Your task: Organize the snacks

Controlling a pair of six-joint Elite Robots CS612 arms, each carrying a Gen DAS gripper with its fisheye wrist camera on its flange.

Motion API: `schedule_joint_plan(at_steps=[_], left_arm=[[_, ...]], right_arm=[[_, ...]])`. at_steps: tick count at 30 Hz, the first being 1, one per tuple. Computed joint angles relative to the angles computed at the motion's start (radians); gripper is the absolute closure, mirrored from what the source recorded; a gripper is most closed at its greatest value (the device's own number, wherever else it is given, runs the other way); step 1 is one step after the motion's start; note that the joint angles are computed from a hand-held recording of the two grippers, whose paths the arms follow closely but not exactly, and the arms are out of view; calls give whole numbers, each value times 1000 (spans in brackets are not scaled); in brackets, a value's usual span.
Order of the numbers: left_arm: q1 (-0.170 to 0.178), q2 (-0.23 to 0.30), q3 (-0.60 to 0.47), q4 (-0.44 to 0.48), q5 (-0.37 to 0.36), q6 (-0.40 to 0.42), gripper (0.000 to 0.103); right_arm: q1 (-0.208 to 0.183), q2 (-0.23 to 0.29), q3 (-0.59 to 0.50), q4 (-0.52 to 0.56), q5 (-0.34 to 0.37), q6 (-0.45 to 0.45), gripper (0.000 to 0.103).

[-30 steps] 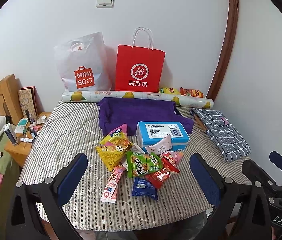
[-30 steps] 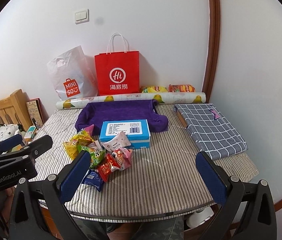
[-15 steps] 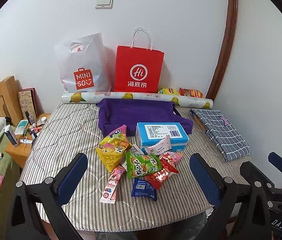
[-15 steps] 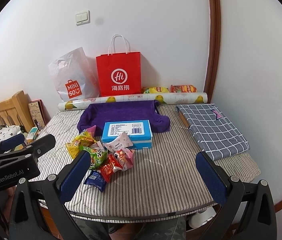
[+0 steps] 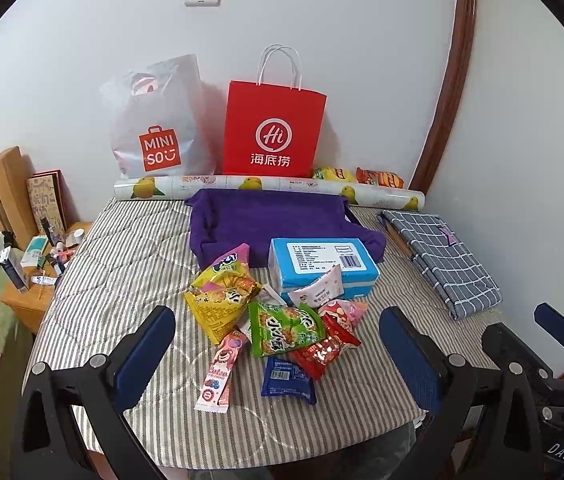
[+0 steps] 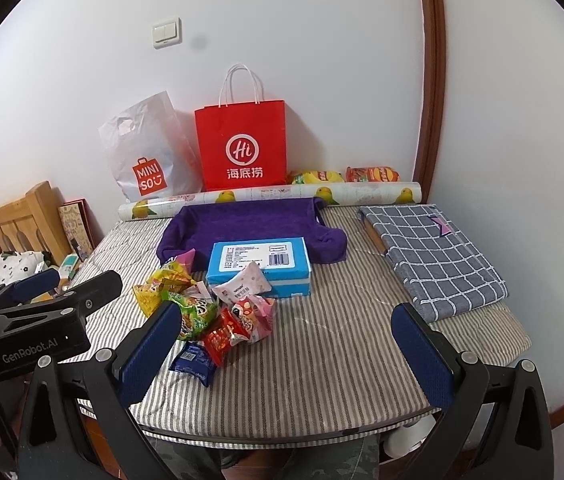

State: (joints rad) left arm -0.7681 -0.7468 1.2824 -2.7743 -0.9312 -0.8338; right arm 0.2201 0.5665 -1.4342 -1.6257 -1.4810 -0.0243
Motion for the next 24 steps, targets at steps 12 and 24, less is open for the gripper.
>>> schedule_joint_plan(at_steps=[12, 24], left_arm=[[47, 42, -32, 121, -30, -72, 1], [106, 62, -16, 175, -116, -157, 1]], right_arm=[[0, 0, 81, 14, 39, -5, 1], [18, -17, 231, -13, 79, -55, 30]])
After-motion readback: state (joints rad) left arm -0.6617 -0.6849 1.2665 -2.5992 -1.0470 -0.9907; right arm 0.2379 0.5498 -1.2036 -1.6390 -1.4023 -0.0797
